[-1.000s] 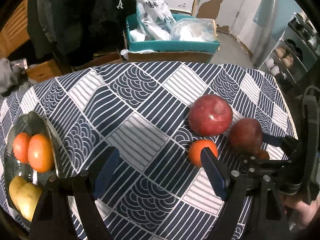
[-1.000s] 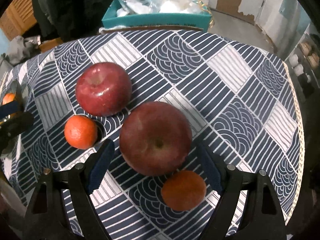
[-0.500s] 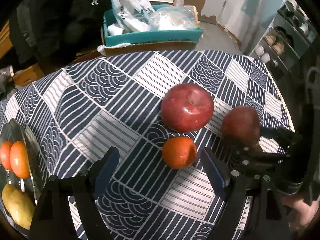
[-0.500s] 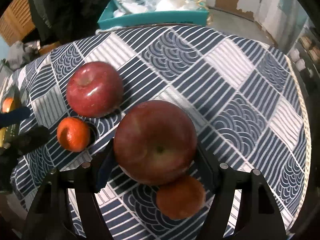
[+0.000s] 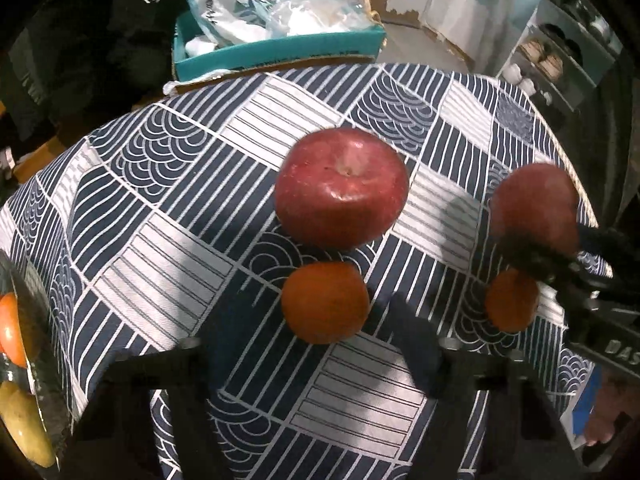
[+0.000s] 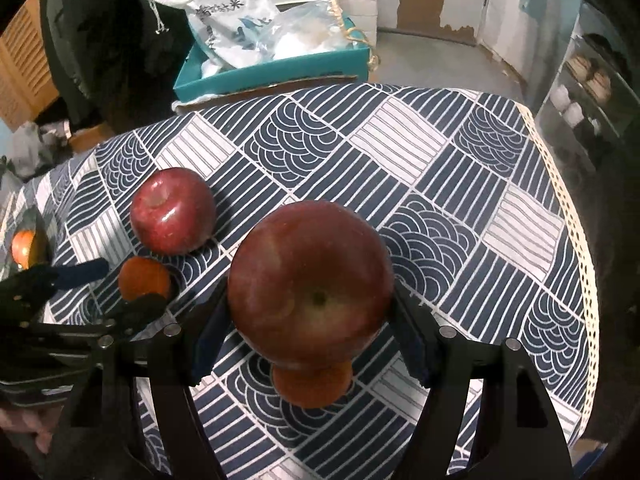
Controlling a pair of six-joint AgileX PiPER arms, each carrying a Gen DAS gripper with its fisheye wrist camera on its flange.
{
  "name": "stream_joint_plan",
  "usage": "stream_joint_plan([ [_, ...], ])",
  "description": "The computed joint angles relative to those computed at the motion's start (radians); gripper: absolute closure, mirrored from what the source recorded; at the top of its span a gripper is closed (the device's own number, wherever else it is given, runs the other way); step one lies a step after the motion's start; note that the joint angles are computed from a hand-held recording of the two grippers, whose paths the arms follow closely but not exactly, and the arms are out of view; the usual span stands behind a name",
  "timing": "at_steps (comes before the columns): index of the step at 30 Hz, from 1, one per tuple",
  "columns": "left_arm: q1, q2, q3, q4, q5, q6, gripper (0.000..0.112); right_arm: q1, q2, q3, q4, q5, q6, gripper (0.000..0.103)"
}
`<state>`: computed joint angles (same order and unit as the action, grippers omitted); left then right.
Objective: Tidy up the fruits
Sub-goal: 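Grasp the red apple with the right tool while the left tool grasps the tangerine, then lift the tangerine with the left tool while the right tool lifts the apple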
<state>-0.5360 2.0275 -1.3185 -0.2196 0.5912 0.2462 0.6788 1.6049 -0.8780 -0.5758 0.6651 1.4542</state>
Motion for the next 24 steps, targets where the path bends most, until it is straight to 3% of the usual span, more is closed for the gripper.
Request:
stream_joint_plan([
  [3,-0.002,0.013,-0.001,-0.012,0.001,0.02,0.066,0.005,0.0,-0.001,-0.003,-0.002,0.005,0.029],
  [11,0.005,-0.039,0.065,-0.019,-0.067,0.059,0.068,0.032,0.02,-0.037,-0.032,0.03,0.02,0.029],
  [24,0.054,-0.173,0.113,-0.056,-0.088,0.084,0.068,0.111,-0.027,-0.109,-0.085,0.175,0.057,0.029],
])
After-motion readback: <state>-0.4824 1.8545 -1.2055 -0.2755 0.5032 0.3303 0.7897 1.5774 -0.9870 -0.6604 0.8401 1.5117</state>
